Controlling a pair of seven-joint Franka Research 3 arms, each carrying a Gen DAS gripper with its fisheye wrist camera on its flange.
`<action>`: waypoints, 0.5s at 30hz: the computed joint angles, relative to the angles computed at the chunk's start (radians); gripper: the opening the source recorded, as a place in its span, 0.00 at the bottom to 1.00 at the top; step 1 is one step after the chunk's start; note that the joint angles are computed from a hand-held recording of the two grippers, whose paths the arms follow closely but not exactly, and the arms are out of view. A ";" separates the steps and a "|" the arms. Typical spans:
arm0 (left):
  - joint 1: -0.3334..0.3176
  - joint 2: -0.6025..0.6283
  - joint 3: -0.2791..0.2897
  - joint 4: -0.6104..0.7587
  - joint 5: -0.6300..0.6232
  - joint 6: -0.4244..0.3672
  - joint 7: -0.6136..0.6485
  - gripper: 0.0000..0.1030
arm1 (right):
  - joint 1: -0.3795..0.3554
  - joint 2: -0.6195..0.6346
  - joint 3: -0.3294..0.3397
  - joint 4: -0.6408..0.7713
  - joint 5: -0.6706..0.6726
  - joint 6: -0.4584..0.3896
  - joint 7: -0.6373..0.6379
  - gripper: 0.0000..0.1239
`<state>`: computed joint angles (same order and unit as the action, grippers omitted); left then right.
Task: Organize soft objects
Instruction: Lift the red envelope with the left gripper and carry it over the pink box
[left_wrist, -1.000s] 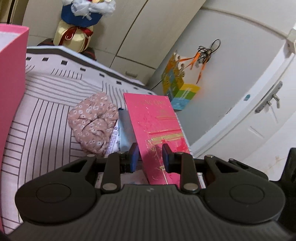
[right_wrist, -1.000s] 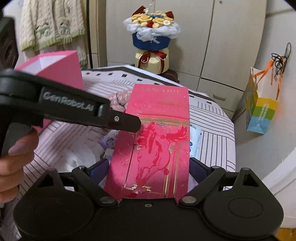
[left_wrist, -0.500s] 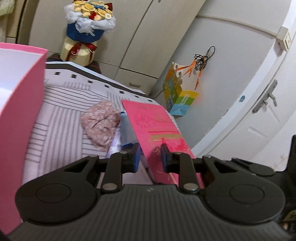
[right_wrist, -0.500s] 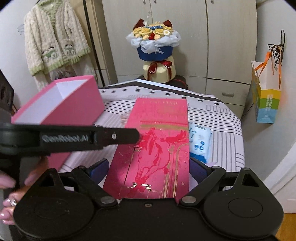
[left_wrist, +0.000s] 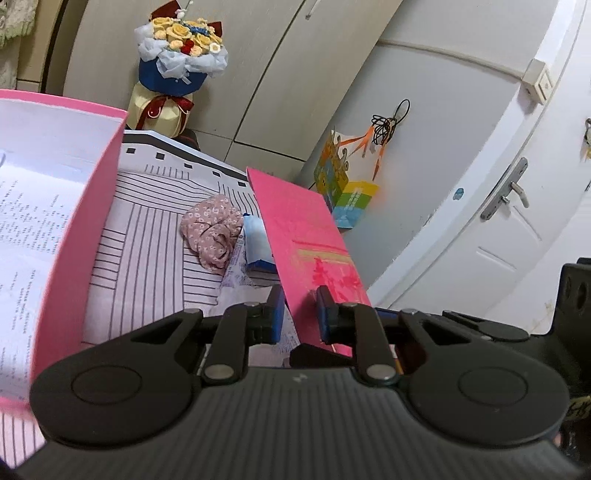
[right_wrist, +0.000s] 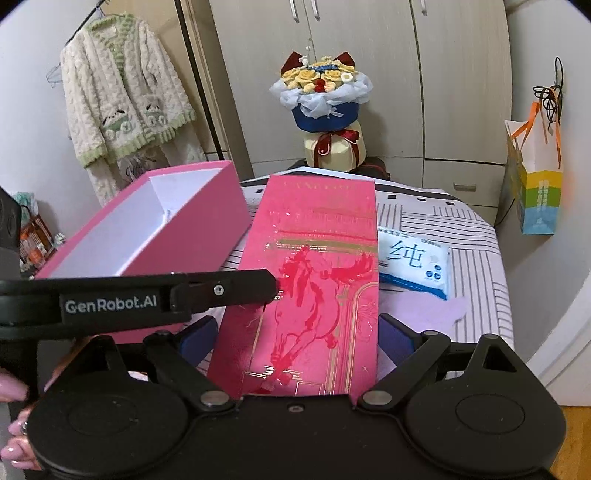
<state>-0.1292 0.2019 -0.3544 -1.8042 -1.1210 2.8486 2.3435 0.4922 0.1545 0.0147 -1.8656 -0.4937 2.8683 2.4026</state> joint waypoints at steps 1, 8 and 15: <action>0.006 -0.010 -0.002 -0.010 -0.016 -0.004 0.012 0.17 | 0.005 -0.005 -0.002 -0.006 -0.011 0.002 0.013 0.76; 0.001 -0.086 0.043 -0.079 -0.064 -0.053 0.053 0.15 | 0.021 -0.020 0.026 -0.006 -0.023 -0.032 0.041 0.76; -0.010 -0.184 0.119 -0.173 -0.074 -0.139 0.044 0.15 | 0.038 -0.020 0.069 0.025 0.039 -0.094 -0.014 0.76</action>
